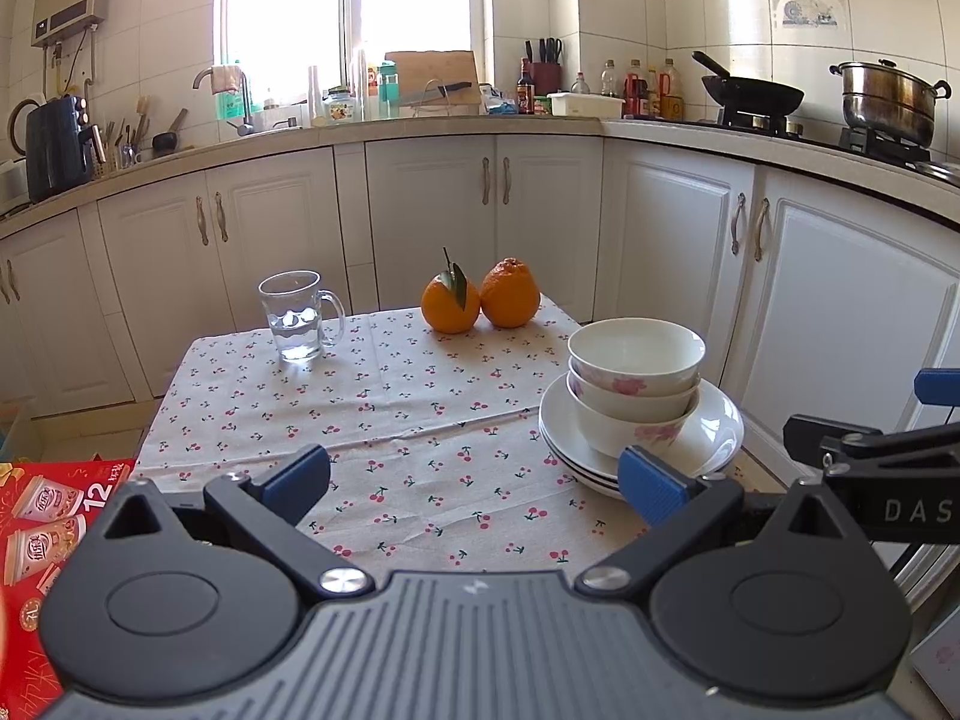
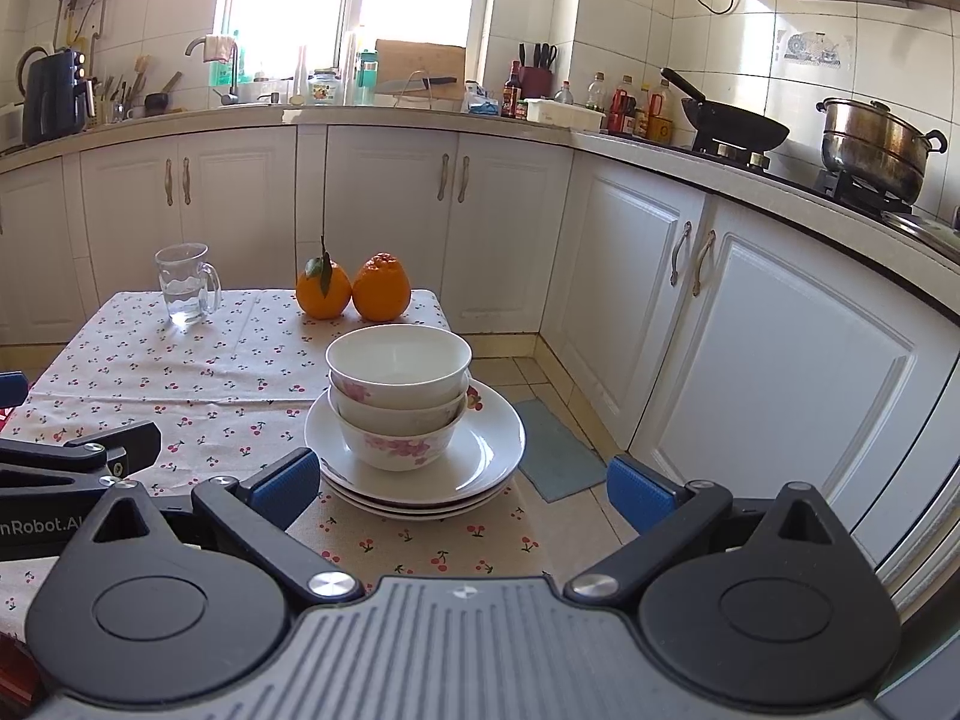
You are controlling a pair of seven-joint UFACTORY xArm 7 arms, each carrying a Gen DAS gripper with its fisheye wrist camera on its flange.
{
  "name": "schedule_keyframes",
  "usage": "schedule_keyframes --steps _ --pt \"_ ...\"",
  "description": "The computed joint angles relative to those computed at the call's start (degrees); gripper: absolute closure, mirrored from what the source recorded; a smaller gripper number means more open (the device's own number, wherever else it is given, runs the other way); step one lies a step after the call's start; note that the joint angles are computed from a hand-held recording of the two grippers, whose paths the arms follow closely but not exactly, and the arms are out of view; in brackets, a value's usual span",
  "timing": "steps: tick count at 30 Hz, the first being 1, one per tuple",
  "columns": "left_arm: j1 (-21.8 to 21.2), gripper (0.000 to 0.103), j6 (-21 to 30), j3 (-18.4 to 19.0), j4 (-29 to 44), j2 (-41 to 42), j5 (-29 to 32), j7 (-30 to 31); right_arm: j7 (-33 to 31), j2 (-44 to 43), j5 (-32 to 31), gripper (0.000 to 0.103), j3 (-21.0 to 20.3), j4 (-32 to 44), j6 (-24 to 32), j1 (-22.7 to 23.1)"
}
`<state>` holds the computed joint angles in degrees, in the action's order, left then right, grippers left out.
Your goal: Organize plates and bowls
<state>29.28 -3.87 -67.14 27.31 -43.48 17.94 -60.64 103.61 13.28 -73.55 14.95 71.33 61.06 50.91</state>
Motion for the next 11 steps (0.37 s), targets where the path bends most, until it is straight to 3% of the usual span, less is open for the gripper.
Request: schedule_keyframes --steps 11 --pt "0.0 0.002 0.2 0.0 0.2 0.5 0.2 -0.1 -0.4 -0.2 0.1 0.0 0.1 -0.1 0.3 0.0"
